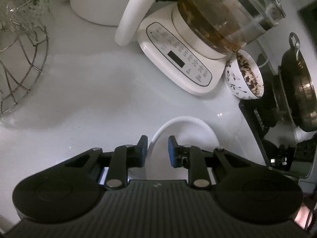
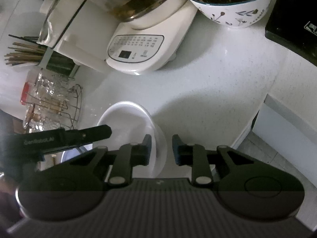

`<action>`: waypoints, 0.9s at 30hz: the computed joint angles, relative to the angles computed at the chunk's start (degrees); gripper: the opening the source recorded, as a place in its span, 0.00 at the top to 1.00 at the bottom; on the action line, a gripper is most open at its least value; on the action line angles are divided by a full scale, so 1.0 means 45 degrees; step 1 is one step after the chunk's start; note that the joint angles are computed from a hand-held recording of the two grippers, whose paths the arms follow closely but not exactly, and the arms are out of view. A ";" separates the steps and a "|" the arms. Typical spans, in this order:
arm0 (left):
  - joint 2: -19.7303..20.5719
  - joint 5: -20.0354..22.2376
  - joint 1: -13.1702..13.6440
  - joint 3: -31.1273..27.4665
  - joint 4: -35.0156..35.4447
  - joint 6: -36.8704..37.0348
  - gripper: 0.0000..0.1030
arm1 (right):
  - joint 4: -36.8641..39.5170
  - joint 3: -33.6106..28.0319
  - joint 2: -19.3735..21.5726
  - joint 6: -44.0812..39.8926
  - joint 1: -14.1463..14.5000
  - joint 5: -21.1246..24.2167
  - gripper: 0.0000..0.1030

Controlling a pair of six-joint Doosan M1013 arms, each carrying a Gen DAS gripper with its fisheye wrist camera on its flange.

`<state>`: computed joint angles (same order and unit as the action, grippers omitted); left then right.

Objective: Organize plates and bowls
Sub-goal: 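Close both grippers on the white ceramic bowl rim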

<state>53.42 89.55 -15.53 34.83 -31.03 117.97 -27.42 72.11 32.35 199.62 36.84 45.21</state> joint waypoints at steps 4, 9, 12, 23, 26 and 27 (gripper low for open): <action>0.0066 0.0140 0.0018 -0.0100 -0.0198 -0.0109 0.75 | -0.0118 -0.0014 -0.0010 -0.0259 -0.0025 -0.0083 0.81; 0.0068 0.0232 0.0073 -0.0128 -0.0470 -0.0490 0.75 | -0.0541 0.0381 -0.0223 0.0556 0.0014 -0.0510 0.81; 0.0020 0.0245 0.0091 -0.0167 -0.0577 -0.0567 0.75 | -0.0878 0.0349 -0.0270 0.0773 0.0099 -0.0394 0.81; -0.0208 0.0374 0.0162 -0.0410 -0.0813 -0.0653 0.75 | -0.1891 -0.0194 -0.0318 0.1071 0.0389 0.0306 0.81; -0.0204 0.0568 0.0240 -0.0587 -0.0973 -0.0841 0.75 | -0.1895 -0.0155 -0.0402 0.1269 0.0388 0.0184 0.81; -0.0212 0.0622 0.0269 -0.0645 -0.1008 -0.0879 0.75 | -0.1909 -0.0176 -0.0419 0.1233 0.0399 0.0197 0.81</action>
